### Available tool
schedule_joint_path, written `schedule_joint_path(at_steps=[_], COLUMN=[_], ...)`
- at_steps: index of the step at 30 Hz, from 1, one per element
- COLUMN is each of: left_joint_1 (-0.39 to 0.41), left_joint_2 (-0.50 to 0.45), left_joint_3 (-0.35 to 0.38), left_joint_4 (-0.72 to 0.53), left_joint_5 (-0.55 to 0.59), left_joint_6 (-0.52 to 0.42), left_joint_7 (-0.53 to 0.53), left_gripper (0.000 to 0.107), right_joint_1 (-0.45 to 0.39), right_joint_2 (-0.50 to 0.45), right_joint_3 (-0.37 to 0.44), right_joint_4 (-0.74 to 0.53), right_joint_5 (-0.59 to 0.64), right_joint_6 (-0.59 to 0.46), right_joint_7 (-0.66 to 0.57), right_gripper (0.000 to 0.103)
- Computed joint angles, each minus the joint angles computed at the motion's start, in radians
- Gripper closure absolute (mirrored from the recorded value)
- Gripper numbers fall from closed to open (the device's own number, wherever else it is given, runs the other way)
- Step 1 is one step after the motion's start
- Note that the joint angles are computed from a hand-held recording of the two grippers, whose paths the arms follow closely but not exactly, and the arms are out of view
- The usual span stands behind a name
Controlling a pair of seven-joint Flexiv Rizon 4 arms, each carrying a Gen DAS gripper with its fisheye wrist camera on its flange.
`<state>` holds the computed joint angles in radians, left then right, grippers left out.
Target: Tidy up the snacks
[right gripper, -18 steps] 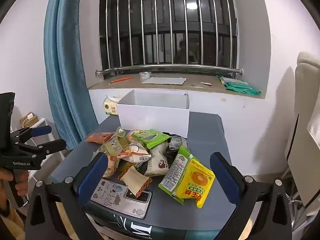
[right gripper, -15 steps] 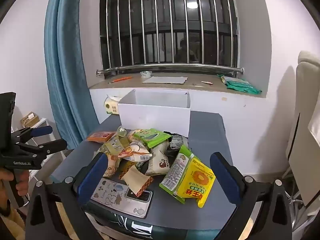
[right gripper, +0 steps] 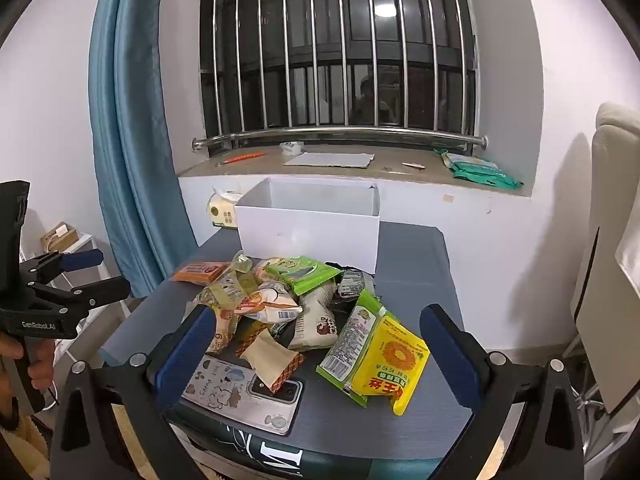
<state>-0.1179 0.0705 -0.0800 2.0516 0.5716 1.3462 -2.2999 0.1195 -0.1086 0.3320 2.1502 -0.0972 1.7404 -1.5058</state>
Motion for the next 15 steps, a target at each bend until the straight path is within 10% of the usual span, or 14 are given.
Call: schedule_joint_path(at_steps=[15], left_joint_1=[0.002], left_joint_2=[0.008], left_joint_3=[-0.005], left_joint_4=[0.010], left_joint_5=[-0.034], left_joint_6=[0.000], left_joint_7=[0.025], left_gripper=[0.004], right_joint_1=[0.065], right_joint_2=[0.016], right_joint_3=[-0.084], right_joint_4=[0.026], right_joint_5=[-0.050], right_joint_6=[0.005], right_joint_7=[0.052], right_gripper=[0.000])
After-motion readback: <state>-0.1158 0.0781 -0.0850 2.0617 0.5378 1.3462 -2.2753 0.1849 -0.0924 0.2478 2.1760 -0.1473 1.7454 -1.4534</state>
